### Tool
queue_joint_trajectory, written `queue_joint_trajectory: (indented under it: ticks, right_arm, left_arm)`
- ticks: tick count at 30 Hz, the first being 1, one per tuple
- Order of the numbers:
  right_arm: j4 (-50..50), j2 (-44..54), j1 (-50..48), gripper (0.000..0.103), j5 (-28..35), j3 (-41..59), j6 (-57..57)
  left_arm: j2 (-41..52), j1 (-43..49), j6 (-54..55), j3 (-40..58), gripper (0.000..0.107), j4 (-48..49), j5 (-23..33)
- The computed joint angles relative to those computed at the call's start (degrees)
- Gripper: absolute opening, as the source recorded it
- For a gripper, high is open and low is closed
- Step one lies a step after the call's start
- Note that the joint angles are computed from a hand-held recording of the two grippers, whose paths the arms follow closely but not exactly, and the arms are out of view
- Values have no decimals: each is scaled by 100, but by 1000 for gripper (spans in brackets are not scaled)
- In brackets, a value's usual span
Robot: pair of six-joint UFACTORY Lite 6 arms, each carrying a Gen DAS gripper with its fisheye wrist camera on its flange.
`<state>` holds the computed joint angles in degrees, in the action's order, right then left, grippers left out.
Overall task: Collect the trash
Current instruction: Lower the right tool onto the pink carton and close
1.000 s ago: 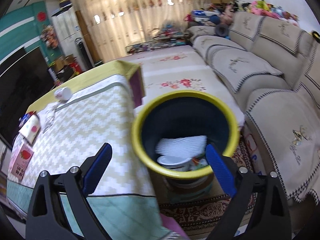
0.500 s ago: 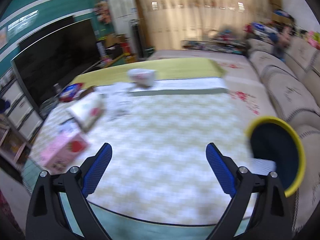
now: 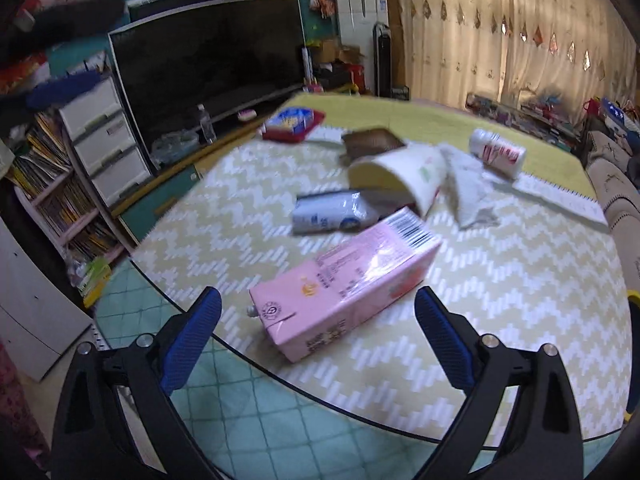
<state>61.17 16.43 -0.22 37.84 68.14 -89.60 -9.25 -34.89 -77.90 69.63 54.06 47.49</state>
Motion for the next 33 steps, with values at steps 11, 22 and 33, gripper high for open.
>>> queue_joint_trajectory:
  ticks: [11, 22, 33]
  right_arm:
    - [44, 443, 311, 92, -544, 17, 117]
    - [-75, 756, 178, 92, -1013, 260, -52]
    - [-866, 2097, -1205, 92, 382, 2284, 478]
  left_arm:
    - [358, 101, -62, 19, 98, -138, -317]
    - [900, 193, 128, 397, 98, -295, -477]
    - [1307, 324, 219, 630, 98, -475, -794]
